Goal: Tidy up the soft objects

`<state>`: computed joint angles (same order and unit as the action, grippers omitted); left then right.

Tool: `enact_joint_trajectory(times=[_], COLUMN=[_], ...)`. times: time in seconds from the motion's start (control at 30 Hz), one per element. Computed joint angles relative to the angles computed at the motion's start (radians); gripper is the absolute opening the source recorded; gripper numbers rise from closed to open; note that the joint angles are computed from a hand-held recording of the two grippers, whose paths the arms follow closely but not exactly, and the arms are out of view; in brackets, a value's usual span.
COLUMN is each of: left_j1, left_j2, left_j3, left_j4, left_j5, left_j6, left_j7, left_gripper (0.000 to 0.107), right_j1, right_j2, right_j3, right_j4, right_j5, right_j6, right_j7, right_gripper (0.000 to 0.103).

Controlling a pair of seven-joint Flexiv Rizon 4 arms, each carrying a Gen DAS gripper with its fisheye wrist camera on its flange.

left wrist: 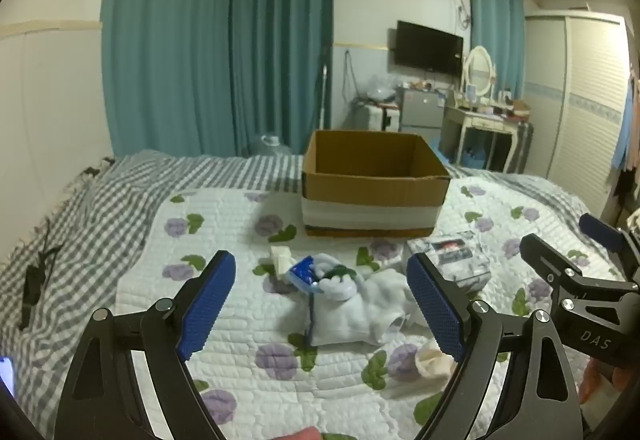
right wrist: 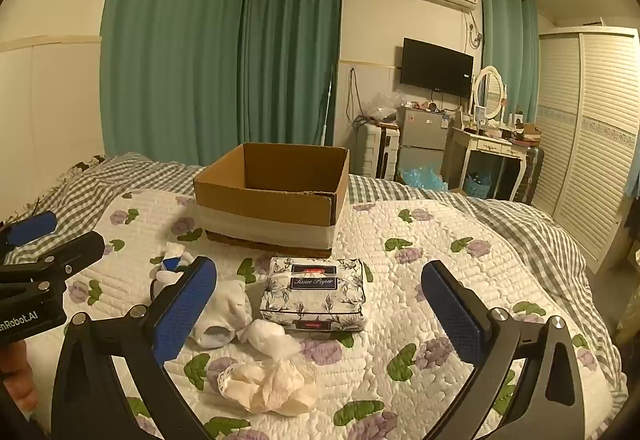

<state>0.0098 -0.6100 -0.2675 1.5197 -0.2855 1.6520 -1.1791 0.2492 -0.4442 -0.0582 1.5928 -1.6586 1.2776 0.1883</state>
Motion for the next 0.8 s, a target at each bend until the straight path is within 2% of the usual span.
enact_joint_trajectory(times=[0.03,0.17,0.3,0.43,0.47,0.8], left_j1=[-0.024,-0.034,-0.021,-0.032,-0.004,-0.009], left_j2=[0.002,0.001,0.001,-0.006,0.008,0.016], left_j3=[0.036,0.050,0.030,0.039,0.009,0.020], left_j4=[-0.008,-0.013,-0.008,-0.011,0.016,0.026], left_j5=[0.004,0.003,0.003,0.011,0.006,0.007], left_j6=[-0.014,-0.019,-0.017,-0.003,0.004,0.000], left_j7=[-0.008,-0.013,-0.007,-0.014,-0.004,-0.011], left_gripper=[0.090,0.090,0.090,0.090,0.090,0.090], right_j1=[0.000,0.003,0.005,0.005,0.005,0.006], right_j2=[0.000,-0.001,-0.002,-0.002,-0.001,-0.002], right_j3=[0.000,0.000,-0.003,-0.004,-0.005,-0.004], right_j4=[0.000,0.003,0.003,0.004,0.004,0.006], right_j5=[-0.001,0.019,0.022,0.021,0.018,0.033], right_j6=[0.000,-0.002,0.000,0.001,0.002,0.001], right_j7=[0.002,-0.017,-0.019,-0.018,-0.015,-0.024], right_gripper=[0.103,0.103,0.103,0.103,0.103,0.103])
